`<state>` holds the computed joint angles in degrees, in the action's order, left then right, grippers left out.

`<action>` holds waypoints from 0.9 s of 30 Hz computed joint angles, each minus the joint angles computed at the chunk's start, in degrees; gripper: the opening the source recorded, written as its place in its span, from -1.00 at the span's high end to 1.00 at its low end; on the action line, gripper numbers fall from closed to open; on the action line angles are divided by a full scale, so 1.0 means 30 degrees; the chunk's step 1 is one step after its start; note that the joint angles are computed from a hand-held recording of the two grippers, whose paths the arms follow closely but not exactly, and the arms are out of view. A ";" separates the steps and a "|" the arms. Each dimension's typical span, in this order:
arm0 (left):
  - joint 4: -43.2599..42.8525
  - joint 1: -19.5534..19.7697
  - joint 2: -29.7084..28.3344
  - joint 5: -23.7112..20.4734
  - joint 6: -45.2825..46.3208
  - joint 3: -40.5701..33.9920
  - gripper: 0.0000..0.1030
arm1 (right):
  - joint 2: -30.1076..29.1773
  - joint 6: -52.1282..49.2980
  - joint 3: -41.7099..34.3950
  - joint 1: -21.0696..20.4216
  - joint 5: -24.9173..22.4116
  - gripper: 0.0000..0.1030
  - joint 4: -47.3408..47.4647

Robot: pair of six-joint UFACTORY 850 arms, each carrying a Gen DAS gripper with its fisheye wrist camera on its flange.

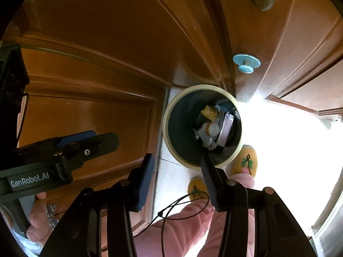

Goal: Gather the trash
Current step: 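Raise both open tools back up to the counter trash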

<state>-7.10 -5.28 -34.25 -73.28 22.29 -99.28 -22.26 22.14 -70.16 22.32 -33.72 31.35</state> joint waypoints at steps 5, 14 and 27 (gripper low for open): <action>0.0061 0.0154 0.0805 -0.0568 0.0200 -0.0217 -0.12 | 0.0820 0.1383 0.0028 -0.0004 -0.0790 0.11 -0.0898; -0.0528 0.0644 0.2634 -0.2357 0.1558 -0.1496 -0.12 | 0.2563 0.5044 -0.1017 0.0543 -0.2911 0.11 -0.3747; -0.3795 0.1637 0.1913 -0.5916 0.3218 -0.9745 -0.12 | 0.3782 1.0493 -0.6196 0.2459 -0.6253 0.09 -1.0022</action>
